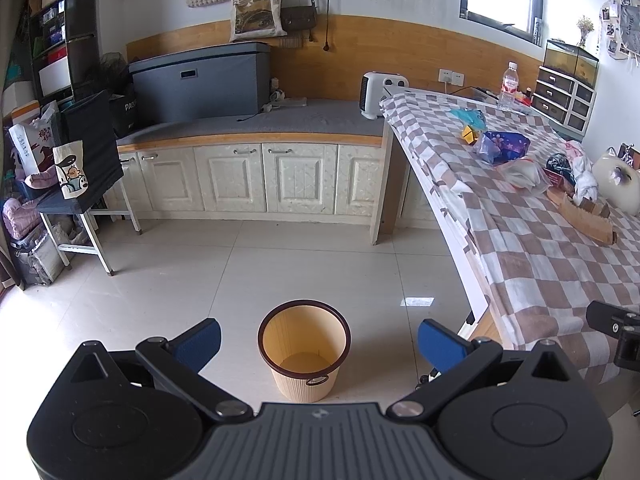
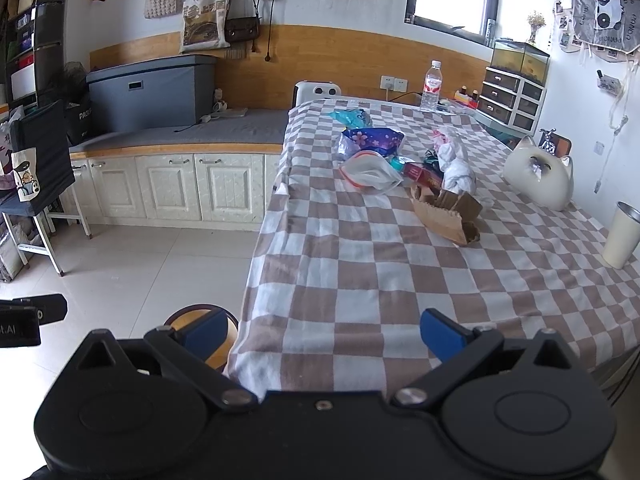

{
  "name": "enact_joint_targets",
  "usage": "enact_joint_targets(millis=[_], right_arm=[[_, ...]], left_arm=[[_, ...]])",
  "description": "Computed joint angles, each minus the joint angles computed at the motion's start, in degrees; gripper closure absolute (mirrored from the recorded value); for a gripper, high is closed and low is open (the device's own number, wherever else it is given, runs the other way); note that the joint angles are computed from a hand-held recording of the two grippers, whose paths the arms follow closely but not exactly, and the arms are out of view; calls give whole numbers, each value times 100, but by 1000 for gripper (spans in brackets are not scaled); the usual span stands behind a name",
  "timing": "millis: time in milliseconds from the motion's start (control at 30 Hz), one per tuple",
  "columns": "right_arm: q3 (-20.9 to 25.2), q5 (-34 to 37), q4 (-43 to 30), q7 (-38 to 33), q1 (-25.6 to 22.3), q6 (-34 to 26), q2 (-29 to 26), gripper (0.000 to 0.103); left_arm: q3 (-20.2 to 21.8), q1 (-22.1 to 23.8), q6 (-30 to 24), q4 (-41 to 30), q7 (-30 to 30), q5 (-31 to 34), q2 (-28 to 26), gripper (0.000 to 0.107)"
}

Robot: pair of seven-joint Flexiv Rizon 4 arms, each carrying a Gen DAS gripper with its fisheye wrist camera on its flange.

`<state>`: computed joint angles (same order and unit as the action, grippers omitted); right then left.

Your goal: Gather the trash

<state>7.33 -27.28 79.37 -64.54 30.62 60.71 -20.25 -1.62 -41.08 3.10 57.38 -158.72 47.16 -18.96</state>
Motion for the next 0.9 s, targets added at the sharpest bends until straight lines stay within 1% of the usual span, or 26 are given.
enact_joint_targets(millis=[900], right_arm=[[5,10,-38,-26,47,-51,-55,0]], left_arm=[[-41,47,33,94,-27,-14,67,4]])
